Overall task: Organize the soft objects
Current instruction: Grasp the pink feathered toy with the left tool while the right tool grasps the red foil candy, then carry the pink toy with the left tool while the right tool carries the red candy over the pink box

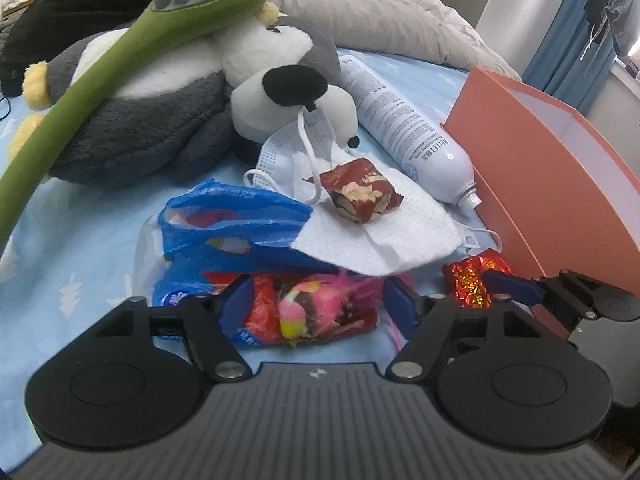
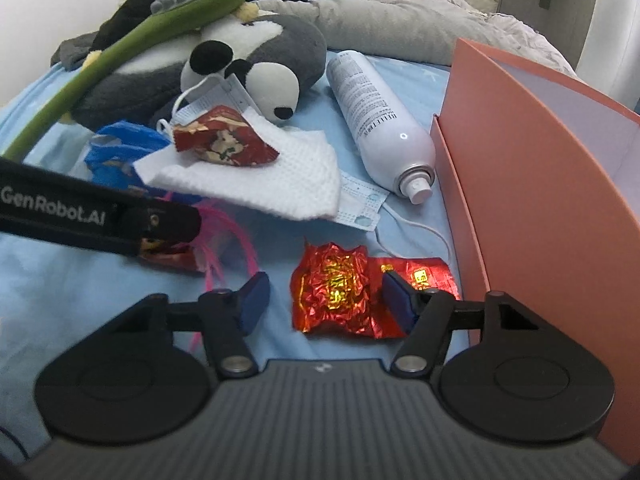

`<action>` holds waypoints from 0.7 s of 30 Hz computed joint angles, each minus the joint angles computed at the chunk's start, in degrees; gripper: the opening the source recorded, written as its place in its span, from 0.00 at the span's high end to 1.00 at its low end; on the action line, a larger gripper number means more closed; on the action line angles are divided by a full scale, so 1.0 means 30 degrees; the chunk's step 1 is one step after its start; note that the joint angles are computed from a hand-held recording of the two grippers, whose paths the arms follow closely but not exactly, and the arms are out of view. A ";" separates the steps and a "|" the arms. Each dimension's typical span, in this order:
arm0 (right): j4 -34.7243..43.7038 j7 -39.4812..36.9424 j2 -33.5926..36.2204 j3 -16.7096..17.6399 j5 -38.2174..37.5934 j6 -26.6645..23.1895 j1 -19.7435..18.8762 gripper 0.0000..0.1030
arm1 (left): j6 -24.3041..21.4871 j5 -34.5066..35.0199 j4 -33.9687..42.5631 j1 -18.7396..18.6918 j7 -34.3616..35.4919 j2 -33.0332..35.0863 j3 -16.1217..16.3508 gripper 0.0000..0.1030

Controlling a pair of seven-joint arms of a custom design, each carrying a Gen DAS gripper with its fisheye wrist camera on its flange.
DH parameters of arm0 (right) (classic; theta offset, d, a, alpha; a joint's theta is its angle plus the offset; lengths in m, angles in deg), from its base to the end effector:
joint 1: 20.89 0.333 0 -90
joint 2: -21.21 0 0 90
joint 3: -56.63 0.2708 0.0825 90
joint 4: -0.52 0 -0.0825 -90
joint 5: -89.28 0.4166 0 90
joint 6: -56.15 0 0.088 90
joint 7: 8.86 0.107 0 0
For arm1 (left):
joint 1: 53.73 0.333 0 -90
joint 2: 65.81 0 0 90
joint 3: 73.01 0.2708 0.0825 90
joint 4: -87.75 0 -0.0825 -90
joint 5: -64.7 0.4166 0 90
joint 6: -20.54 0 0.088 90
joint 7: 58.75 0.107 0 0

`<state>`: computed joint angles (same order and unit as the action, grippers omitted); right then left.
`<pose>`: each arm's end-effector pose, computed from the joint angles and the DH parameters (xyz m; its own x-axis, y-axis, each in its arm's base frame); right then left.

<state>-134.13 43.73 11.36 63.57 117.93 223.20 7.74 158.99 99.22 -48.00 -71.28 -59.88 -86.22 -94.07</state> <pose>0.4698 0.3005 0.4176 0.7242 -0.6873 0.0563 -0.4686 -0.5503 -0.6911 0.4073 -0.3242 0.4369 0.4286 -0.8785 0.2111 -0.6511 -0.4623 -0.6019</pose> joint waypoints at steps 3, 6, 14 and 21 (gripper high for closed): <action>0.0052 -0.0074 0.0127 0.0013 -0.0063 0.0150 0.0002 0.52 | 0.0831 -0.0087 -0.0156 0.0032 -0.0064 0.0114 0.0178 0.44; 0.0042 0.0486 0.0113 0.0201 -0.0882 0.0260 -0.0237 0.61 | 0.0833 0.0074 -0.0109 0.0115 -0.0346 0.0155 -0.0010 0.47; -0.0247 0.0225 -0.0712 -0.0129 -0.0246 -0.0598 -0.0001 0.61 | 0.0507 0.0065 -0.0539 -0.0137 -0.1164 -0.0768 -0.0360 0.55; -0.1188 -0.0171 -0.2360 -0.0493 0.0613 -0.1373 0.0362 0.61 | -0.0820 -0.0230 -0.0772 -0.0664 -0.2004 -0.2027 -0.0905 0.55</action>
